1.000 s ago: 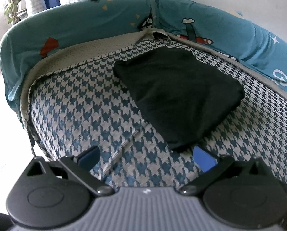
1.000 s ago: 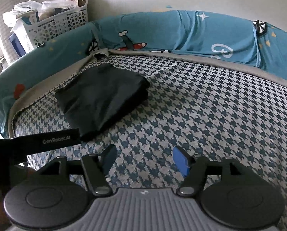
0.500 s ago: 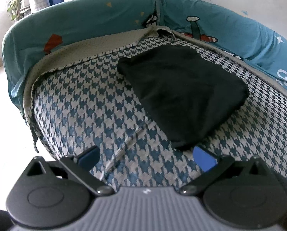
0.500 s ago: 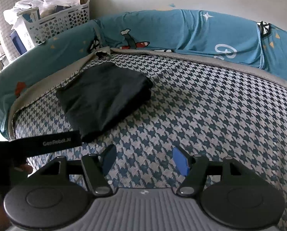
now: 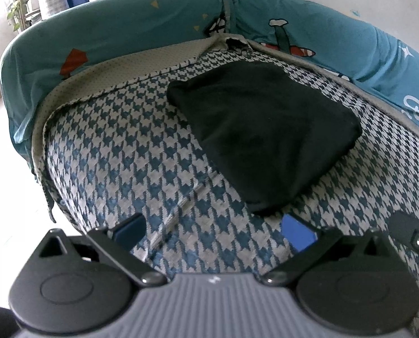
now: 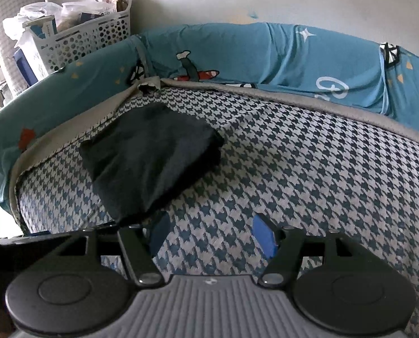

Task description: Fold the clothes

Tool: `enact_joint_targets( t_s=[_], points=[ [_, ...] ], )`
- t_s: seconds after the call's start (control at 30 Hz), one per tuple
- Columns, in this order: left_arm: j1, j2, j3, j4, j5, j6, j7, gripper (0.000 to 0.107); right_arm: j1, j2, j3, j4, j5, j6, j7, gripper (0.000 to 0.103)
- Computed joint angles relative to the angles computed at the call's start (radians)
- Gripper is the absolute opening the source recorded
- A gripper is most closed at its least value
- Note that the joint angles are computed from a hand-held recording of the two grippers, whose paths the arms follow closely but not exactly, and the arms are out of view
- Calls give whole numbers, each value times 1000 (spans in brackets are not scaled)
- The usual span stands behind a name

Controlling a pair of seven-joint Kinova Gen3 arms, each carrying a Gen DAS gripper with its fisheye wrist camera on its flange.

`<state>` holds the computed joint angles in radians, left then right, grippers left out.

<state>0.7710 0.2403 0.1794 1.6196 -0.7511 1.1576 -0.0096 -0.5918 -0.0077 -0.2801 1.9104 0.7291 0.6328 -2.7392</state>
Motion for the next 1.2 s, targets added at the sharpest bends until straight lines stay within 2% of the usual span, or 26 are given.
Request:
enact_joint_targets(
  t_s=[0.87, 1.2],
  points=[
    [-11, -1, -1, -6, 21, 2, -26, 103, -25, 39, 27, -51, -21, 15, 58, 65],
    [-1, 13, -4, -23, 15, 33, -38, 103, -33, 44, 31, -57, -29, 19, 70, 65]
  ],
)
